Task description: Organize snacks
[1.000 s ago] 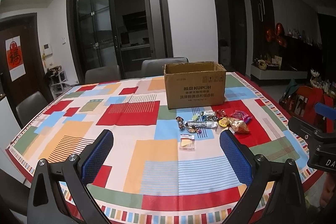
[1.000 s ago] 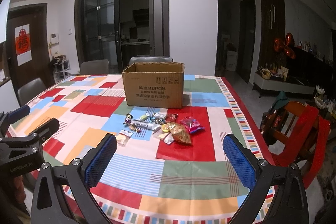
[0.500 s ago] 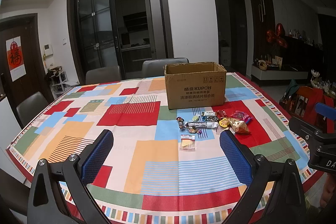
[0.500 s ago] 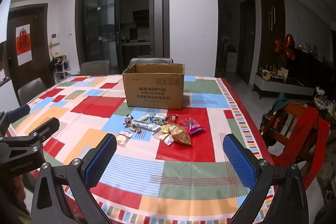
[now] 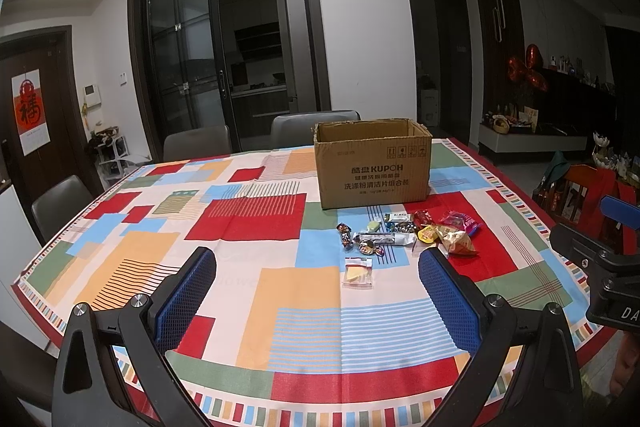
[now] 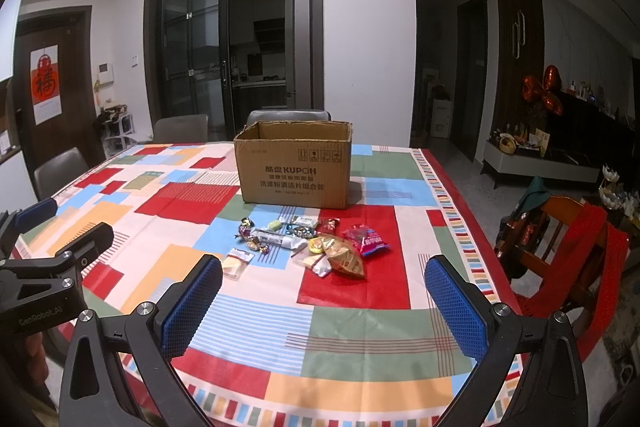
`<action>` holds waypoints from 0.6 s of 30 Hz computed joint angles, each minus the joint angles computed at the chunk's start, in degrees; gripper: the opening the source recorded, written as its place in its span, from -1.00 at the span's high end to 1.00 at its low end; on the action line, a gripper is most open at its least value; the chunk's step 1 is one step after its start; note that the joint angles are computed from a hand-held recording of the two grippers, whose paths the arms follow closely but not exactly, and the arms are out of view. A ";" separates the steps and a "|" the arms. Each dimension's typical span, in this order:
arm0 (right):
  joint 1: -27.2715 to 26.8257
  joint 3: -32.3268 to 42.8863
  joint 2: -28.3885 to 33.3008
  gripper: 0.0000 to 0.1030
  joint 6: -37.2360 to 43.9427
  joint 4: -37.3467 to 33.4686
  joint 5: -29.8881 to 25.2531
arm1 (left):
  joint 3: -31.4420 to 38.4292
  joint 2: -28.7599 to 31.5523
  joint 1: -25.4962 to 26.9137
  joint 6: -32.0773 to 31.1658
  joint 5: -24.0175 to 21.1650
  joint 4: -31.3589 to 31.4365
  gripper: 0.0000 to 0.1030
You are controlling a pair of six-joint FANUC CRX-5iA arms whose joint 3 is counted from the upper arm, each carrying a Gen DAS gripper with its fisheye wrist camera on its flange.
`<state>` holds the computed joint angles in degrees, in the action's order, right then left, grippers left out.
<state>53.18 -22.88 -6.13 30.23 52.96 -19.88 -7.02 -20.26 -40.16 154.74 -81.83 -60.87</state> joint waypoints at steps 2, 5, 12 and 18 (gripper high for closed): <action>-0.02 -0.01 0.04 -0.99 -0.04 0.05 0.00 | 0.01 -0.02 0.05 -0.06 0.03 0.04 -1.00; -0.03 -0.03 0.03 -0.99 -0.15 0.13 -0.01 | 0.03 -0.01 0.07 -0.07 0.02 0.10 -1.00; 0.46 0.54 0.06 -0.99 1.07 -1.30 -0.69 | -0.27 -0.21 0.60 -0.20 0.51 0.62 -1.00; 0.68 1.41 0.87 -0.99 3.19 -3.78 -1.10 | -0.70 -0.46 2.58 -1.02 1.95 2.37 -1.00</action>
